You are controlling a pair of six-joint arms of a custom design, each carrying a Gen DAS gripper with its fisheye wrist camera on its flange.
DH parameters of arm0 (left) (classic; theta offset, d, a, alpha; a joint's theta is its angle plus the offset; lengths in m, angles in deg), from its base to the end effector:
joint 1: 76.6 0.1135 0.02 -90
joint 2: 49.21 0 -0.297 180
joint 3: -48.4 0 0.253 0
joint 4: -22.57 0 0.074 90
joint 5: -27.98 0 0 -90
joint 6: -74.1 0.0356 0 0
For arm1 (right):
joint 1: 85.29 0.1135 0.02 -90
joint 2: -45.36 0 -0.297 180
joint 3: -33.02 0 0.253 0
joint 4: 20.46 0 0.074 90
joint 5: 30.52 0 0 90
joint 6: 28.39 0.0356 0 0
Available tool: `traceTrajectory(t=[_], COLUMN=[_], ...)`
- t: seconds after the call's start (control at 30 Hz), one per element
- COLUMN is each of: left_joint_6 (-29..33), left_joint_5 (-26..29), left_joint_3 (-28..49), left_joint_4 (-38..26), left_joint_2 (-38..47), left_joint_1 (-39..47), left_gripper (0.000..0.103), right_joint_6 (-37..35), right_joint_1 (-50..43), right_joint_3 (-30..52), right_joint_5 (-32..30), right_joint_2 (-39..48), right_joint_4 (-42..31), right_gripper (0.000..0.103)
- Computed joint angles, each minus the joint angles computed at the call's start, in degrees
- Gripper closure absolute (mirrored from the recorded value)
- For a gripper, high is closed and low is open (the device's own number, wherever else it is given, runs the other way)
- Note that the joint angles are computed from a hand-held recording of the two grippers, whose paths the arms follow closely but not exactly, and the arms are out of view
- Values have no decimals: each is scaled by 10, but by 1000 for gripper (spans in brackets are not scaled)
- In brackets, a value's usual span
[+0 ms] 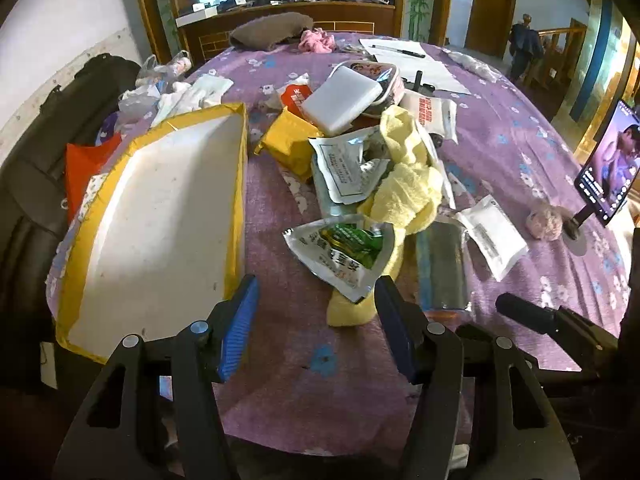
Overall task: Organize soft objects
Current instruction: 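Grasp the green-printed snack packet with the left tool while the right tool grasps the dark sponge block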
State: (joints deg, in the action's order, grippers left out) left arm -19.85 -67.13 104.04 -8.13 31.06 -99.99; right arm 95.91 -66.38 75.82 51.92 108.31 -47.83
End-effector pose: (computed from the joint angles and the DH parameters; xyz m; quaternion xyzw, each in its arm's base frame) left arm 0.2418 -0.1011 0.2108 0.1479 0.9422 -0.0290 0.2993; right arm 0.1841 0.0680 0.2103 0.1009 0.9249 0.2168 0.2957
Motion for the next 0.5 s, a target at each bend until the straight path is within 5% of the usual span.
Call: traceTrajectory(t=[0.5], left_joint_6=[12], left_joint_5=[-50], left_joint_3=[2], left_joint_4=[19], left_joint_2=[11], left_joint_1=[-13], left_gripper=[44], right_joint_6=[-1], right_joint_1=[-2], right_joint_3=[42], right_joint_5=[18], right_joint_2=[31], right_joint_4=[-7], right_gripper=[33])
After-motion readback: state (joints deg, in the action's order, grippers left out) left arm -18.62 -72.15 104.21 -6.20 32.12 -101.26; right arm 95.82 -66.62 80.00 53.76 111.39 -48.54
